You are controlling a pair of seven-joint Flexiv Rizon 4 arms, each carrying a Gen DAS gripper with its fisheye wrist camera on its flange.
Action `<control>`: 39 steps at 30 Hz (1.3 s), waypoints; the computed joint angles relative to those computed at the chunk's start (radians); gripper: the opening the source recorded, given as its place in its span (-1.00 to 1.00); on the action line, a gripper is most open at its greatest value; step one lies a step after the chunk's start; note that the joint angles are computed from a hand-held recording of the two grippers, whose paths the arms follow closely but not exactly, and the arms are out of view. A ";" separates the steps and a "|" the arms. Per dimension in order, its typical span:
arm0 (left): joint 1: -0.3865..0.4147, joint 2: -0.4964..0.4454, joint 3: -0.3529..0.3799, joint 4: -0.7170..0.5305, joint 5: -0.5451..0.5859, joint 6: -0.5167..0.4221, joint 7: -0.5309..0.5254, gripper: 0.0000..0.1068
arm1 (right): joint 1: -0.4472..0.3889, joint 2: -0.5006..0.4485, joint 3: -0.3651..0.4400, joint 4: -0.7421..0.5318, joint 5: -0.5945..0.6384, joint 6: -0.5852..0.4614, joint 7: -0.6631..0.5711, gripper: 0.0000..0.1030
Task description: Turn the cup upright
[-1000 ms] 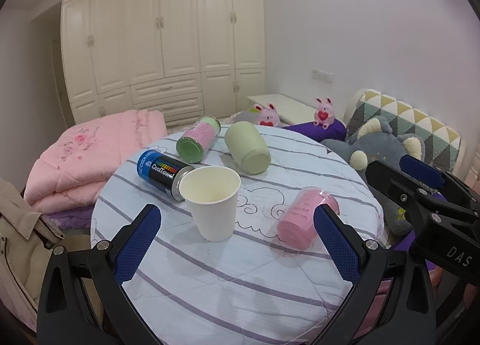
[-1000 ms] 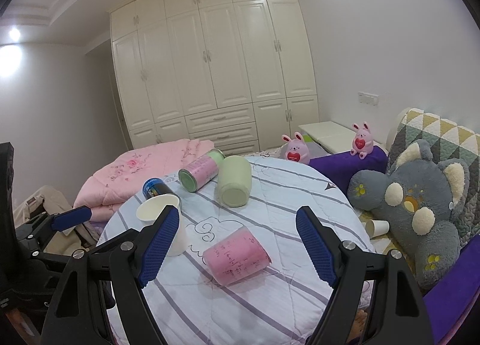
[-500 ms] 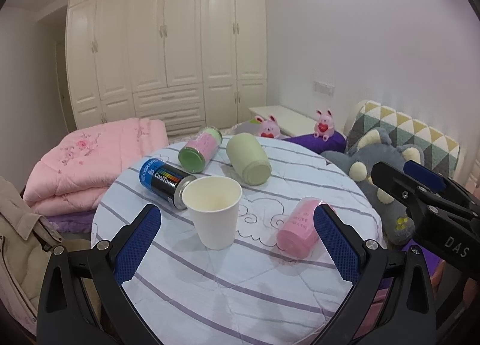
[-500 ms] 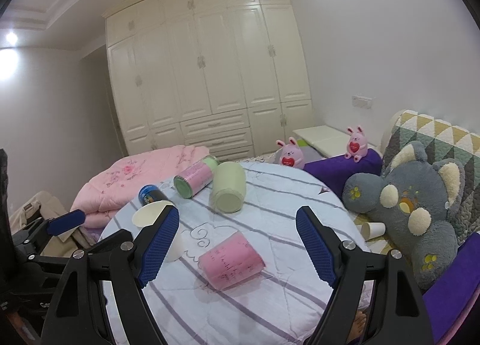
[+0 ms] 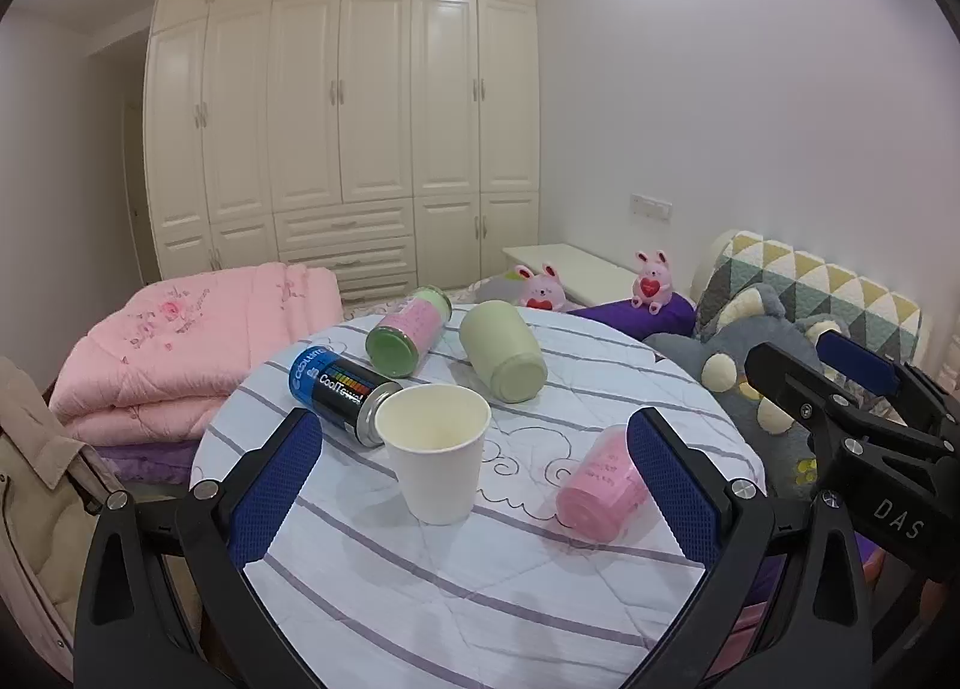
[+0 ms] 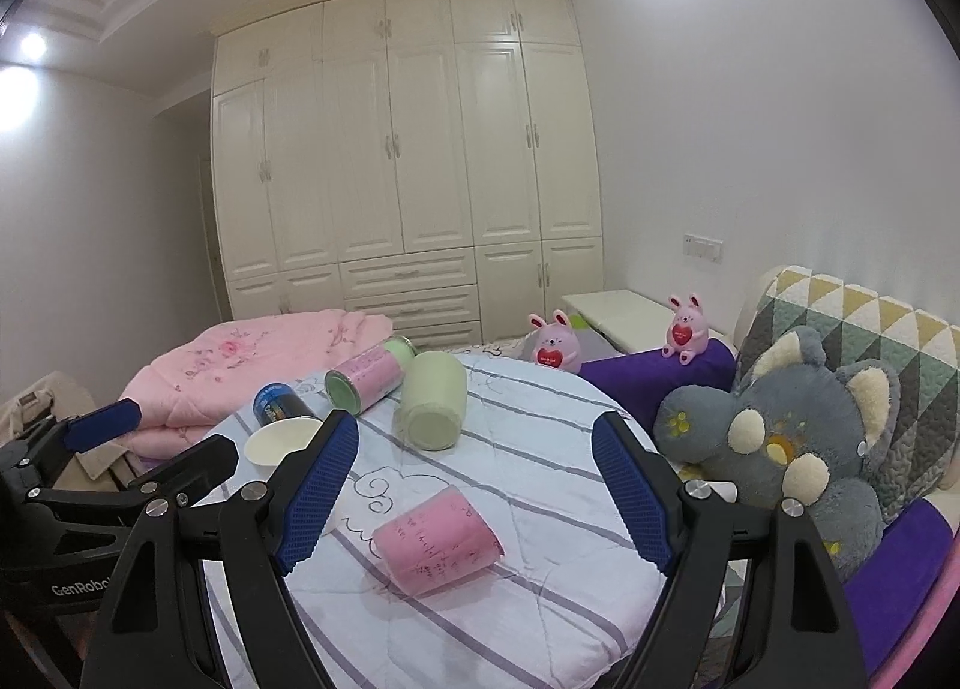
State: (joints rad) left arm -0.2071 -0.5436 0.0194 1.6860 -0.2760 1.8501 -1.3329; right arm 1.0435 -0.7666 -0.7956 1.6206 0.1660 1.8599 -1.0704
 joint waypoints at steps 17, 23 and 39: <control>-0.031 -0.008 0.035 0.001 -0.020 0.018 0.015 0.93 | -0.005 0.011 0.013 0.008 -0.020 -0.018 0.006 0.58; -0.016 -0.007 0.019 0.003 -0.016 0.021 0.017 0.93 | -0.007 0.009 0.012 0.008 -0.033 -0.022 0.020 0.58; -0.013 -0.008 0.017 0.002 -0.016 0.015 0.019 0.93 | -0.005 0.011 0.010 0.014 -0.051 -0.029 0.038 0.58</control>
State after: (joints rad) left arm -0.2201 -0.5514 0.0364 1.6881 -0.2924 1.8652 -1.3139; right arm 1.0380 -0.7556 -0.7860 1.6347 0.1148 1.8312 -1.0323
